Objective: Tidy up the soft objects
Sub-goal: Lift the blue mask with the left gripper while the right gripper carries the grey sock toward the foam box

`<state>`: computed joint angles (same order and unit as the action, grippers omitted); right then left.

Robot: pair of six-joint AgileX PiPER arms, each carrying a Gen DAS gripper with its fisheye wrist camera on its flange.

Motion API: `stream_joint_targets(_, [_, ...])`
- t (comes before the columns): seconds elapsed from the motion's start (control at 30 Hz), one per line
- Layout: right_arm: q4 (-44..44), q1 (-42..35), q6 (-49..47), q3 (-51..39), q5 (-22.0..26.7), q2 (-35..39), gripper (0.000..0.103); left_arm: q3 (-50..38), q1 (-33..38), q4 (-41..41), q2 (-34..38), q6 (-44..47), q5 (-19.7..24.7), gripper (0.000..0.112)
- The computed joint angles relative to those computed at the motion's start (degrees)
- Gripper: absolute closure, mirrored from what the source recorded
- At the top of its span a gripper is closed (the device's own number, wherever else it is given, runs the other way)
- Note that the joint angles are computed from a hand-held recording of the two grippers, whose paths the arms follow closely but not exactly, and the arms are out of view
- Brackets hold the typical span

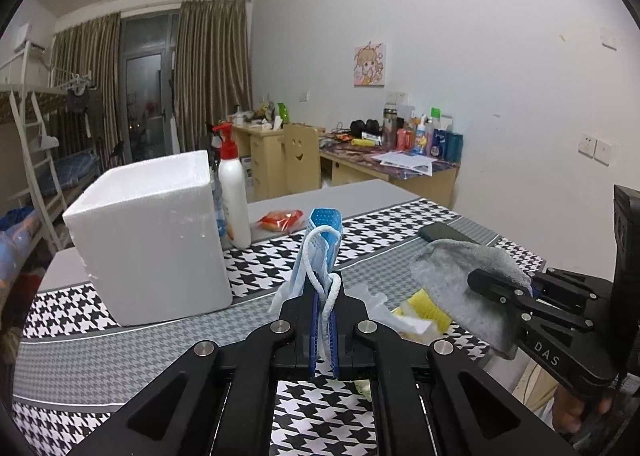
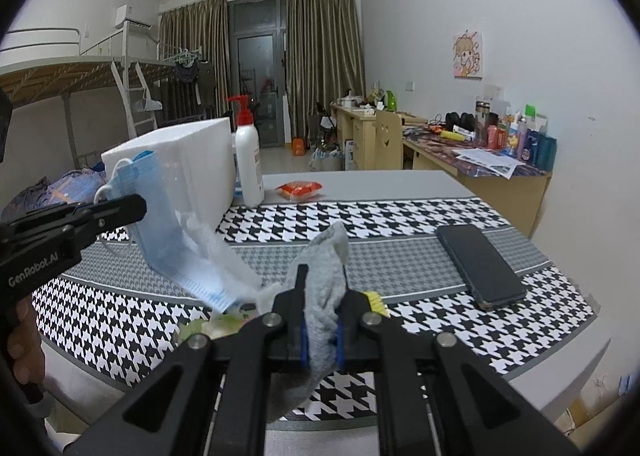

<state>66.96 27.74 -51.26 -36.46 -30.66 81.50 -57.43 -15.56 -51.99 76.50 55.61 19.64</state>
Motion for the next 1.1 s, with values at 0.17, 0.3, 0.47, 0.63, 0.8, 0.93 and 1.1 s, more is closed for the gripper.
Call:
stream_joint_targets(0.17, [1.1,1.3,-1.3,0.5,-1.3,-2.1,0.090,-1.0,3.1,-3.5,-1.4,2.1,6.6,0.107])
stream_joint_targets(0.3, [1.2,2.4,-1.3,0.9,-2.2,-3.0,0.090,-0.3,0.7,2.4,-3.0,-2.4,1.8,0.107])
stream_joint_targets(0.47, [1.7,3.3,-1.8,1.0,-2.8,-3.7,0.090,-0.3,1.9,1.2,-4.4,-1.9,3.0,0.107])
stream_joint_targets(0.63, [2.9,4.9,-3.4,1.0,-4.0,-5.0,0.090,-0.5,2.4,2.6,-6.1,-3.6,3.4,0.107])
stream_joint_targets(0.8, [4.2,6.3,-5.6,0.5,-4.8,-6.3,0.090,-1.5,2.8,5.9,-6.6,-7.2,3.5,0.107])
stream_joint_targets(0.93, [4.2,6.7,-5.6,0.2,-4.5,-6.8,0.090,-2.6,3.4,9.2,-5.7,-10.9,3.6,0.107])
stream_joint_targets(1.1, [3.8,6.5,-6.3,-1.0,-3.8,-6.5,0.090,-3.9,5.0,9.8,-5.1,-11.7,4.2,0.107])
